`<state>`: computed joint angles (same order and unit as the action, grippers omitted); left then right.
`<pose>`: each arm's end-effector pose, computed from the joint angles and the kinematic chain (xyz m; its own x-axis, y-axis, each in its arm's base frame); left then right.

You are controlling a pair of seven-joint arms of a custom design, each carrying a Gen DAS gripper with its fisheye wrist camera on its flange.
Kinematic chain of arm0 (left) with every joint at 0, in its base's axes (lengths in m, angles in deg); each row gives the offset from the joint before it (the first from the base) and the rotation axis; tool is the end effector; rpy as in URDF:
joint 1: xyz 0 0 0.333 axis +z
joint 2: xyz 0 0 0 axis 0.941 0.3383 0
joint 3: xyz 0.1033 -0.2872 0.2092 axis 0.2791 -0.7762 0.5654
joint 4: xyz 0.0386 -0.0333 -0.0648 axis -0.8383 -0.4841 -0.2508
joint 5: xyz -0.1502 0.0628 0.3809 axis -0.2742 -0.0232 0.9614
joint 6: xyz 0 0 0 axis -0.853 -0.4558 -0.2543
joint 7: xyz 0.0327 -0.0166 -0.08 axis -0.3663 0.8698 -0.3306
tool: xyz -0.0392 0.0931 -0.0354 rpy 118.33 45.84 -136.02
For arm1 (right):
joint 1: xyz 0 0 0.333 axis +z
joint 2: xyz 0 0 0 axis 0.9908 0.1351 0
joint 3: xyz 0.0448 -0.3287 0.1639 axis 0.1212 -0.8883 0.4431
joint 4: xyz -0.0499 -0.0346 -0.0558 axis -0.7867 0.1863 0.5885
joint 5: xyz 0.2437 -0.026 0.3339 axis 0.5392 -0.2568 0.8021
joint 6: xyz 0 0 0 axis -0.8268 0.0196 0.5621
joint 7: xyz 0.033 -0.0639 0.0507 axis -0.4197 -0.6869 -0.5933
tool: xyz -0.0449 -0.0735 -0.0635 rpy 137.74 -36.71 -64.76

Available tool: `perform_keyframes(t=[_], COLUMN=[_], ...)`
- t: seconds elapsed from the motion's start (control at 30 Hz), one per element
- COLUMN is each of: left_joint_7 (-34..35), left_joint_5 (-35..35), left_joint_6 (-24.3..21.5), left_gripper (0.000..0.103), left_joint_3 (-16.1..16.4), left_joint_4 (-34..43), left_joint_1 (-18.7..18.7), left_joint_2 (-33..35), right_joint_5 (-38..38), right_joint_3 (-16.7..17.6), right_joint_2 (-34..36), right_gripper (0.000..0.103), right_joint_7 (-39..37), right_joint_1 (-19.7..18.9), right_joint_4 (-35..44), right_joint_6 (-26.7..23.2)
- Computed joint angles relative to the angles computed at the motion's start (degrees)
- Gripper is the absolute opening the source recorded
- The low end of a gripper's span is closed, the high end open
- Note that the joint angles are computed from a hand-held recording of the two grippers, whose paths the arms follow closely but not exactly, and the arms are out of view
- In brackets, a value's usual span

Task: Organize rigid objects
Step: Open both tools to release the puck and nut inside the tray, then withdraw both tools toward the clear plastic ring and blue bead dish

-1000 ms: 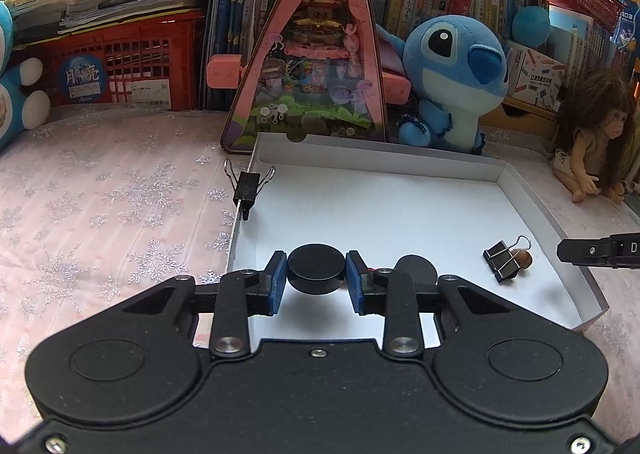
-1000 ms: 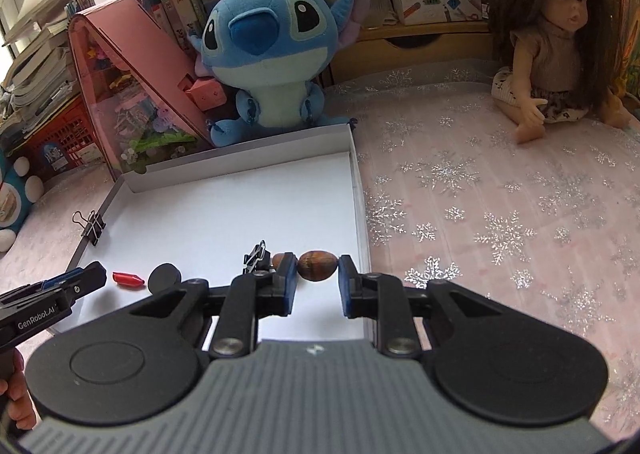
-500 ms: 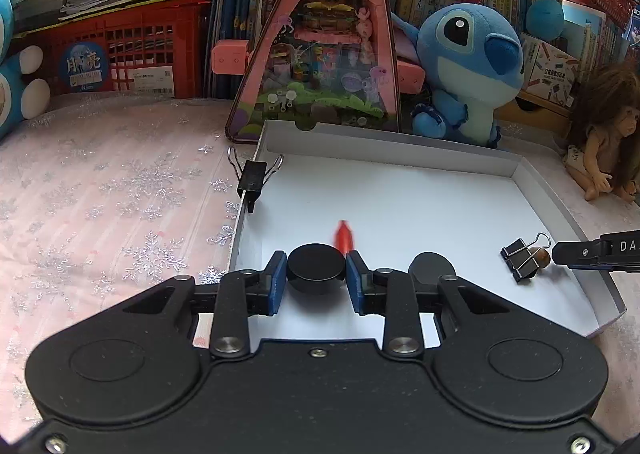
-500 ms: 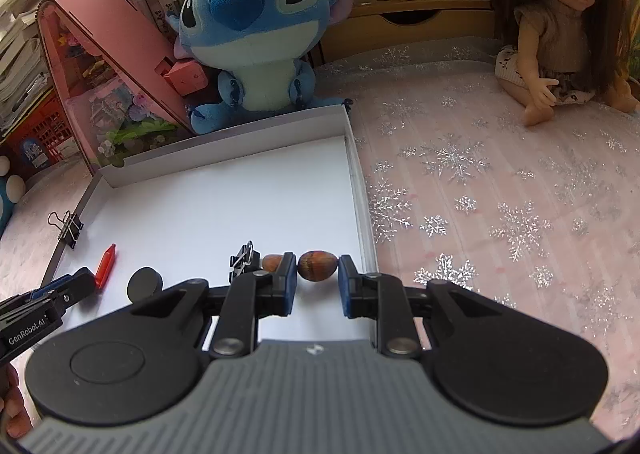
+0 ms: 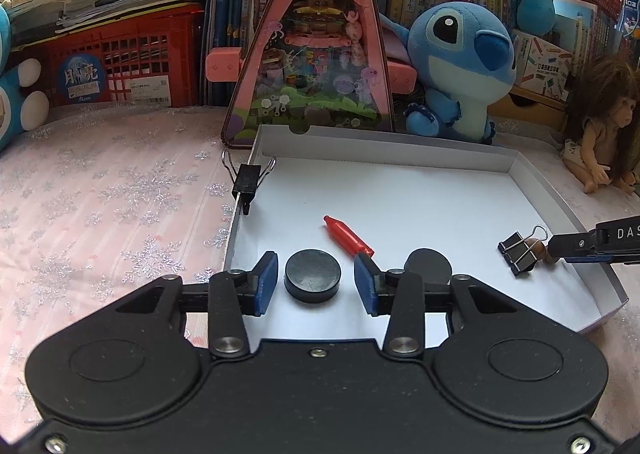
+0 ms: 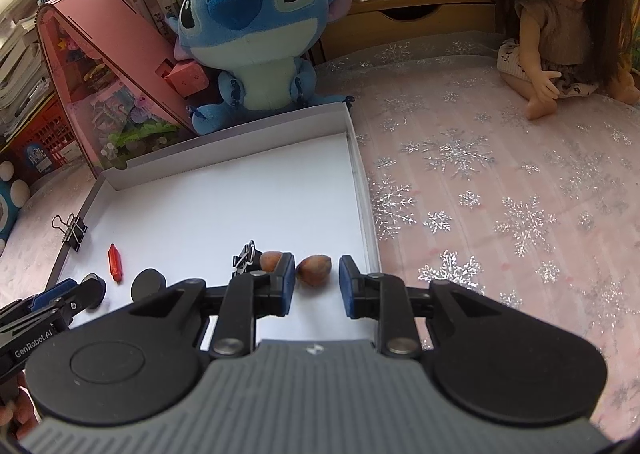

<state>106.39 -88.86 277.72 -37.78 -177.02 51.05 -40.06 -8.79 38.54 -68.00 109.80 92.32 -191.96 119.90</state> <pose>0.5378 -0.2641 0.4120 -0.1831 -0.9790 0.0896 -0.6447 0.0508 -0.7627 0.5188 0.0673 0.4358 -0.1771 -0.9500 -0.2570 -0.7497 0.2994 -0.5901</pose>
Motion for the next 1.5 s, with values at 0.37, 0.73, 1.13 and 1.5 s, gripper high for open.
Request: perform_keyframes(t=[0.37,0.73,1.13,1.5], left_joint_7=[-34.59,-67.80,-74.72,-77.47], left_joint_5=[35.78,72.83,82.92,87.96], left_joint_6=[-0.01,2.71,4.47,4.26], left_gripper=[0.065,0.076,0.076,0.076], left_joint_3=[-1.90,0.22,5.33,6.89], left_joint_4=[-16.03,-30.33,-39.45,-45.19], left_joint_1=[2.85,4.80,-1.32,-3.89], left_joint_2=[-8.06,-17.32,-23.57,-27.41], right_joint_5=[-6.06,-15.67,-16.09,-14.68], right_joint_3=[2.20,3.29,6.74,10.30], right_joint_2=[-4.65,-11.48,-19.30,-25.30], right_gripper=[0.055,0.071,0.078,0.082], right_joint_7=[0.16,0.26,-3.63,-6.21], right_joint_1=[-2.69,-3.95,-6.33,-6.66], right_joint_4=[-5.22,-13.45,-22.84,-29.99], right_joint_6=[6.09,13.96,19.08,20.97])
